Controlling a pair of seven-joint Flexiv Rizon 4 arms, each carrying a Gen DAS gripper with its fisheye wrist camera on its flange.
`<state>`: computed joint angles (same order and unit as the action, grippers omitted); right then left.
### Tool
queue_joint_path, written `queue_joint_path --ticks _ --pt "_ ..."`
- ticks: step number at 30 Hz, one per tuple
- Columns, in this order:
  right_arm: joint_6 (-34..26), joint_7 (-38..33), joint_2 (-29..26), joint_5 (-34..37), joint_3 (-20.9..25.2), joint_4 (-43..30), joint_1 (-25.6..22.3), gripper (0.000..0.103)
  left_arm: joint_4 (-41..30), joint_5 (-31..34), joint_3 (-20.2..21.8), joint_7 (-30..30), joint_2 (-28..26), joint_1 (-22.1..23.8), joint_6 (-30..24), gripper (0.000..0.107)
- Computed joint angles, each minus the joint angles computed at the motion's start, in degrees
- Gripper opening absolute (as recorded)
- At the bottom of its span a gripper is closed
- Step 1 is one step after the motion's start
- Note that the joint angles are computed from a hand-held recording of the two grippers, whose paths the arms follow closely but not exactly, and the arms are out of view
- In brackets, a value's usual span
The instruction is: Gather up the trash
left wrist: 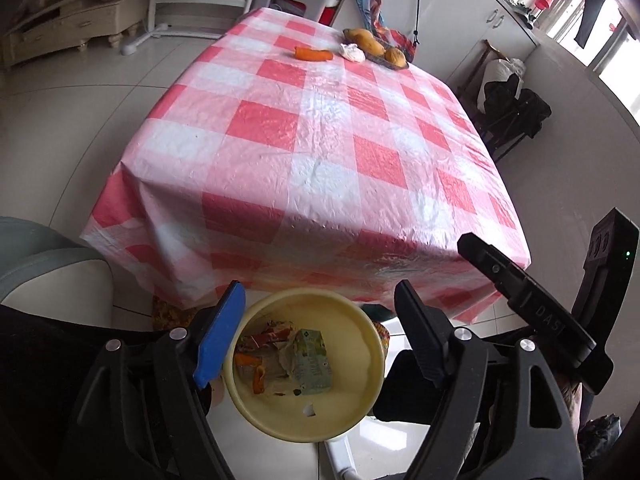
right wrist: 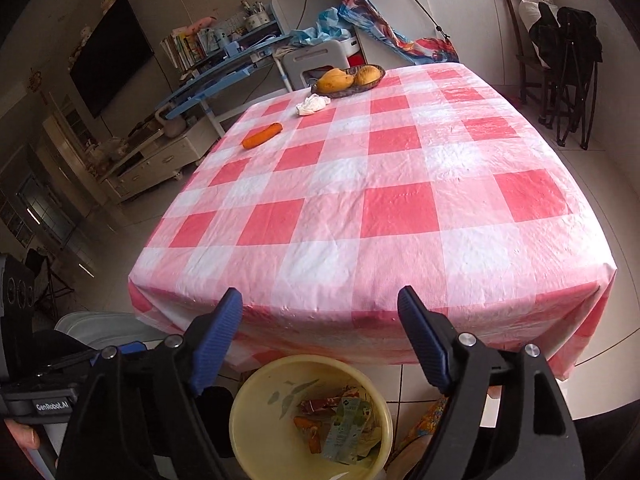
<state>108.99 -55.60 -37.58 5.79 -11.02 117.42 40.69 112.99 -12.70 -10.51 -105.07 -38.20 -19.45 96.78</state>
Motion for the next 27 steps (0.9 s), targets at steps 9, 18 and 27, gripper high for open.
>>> queue_joint_path --ticks 9,18,27 --pt "-1.85 0.28 -0.12 -0.92 -0.88 -0.26 1.19 0.080 -1.33 -0.42 6.91 -1.66 0.16 -6.12 0.33 0.080" --pt "-1.61 0.66 -0.24 -1.34 -1.00 -0.01 1.32 0.080 -1.86 -0.38 9.26 -2.44 -0.12 -8.19 0.40 0.082" --pt "-1.55 0.72 -0.35 -1.34 -1.24 0.05 1.57 0.081 -2.26 -0.25 11.13 -2.93 -0.20 -9.88 0.12 0.083"
